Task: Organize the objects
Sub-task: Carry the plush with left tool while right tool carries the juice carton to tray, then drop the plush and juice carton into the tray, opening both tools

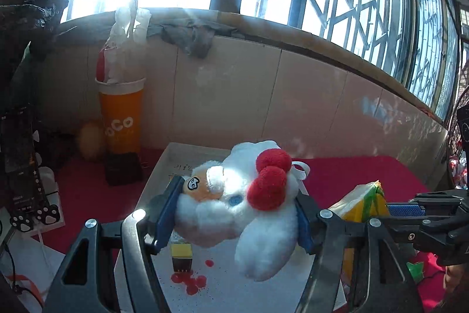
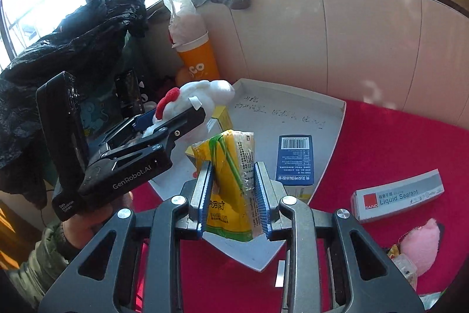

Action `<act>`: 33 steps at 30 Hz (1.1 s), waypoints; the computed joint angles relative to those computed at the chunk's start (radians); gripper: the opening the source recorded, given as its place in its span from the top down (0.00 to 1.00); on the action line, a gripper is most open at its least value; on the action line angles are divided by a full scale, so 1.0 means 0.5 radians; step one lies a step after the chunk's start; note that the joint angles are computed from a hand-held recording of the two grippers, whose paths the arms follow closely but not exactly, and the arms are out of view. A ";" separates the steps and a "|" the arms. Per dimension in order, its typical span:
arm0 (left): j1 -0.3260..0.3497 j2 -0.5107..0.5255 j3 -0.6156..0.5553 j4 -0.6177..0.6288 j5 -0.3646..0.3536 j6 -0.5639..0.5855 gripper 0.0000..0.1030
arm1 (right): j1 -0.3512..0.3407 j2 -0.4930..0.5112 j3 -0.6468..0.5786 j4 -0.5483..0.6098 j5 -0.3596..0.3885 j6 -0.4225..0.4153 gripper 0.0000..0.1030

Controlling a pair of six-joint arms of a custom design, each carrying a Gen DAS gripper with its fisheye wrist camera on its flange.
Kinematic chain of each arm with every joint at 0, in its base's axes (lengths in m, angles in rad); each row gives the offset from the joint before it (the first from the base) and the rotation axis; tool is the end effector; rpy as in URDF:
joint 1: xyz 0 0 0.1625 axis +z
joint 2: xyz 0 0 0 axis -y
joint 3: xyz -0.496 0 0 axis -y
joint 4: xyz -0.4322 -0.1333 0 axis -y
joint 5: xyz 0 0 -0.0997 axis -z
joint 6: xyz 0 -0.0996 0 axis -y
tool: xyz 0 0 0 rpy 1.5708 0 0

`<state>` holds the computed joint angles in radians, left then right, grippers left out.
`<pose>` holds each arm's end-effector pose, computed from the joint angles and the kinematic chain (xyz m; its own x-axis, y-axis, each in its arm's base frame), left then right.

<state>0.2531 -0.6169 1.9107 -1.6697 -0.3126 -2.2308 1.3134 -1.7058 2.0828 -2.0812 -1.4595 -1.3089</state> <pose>-0.4569 -0.3537 -0.0703 -0.7589 -0.3911 -0.5207 0.3982 0.3539 -0.8463 0.0258 -0.4691 0.4100 -0.4935 -0.8640 0.1000 -0.8666 0.4787 -0.1408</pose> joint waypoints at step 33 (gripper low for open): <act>0.140 0.214 -0.482 1.264 -0.266 -0.780 0.00 | -0.085 0.080 0.277 -0.773 -0.028 0.097 0.17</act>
<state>0.3229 -0.5101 1.6699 -1.0375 -0.4458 -2.6208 1.2710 -1.6657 2.2215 -2.4676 -1.4735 -1.2606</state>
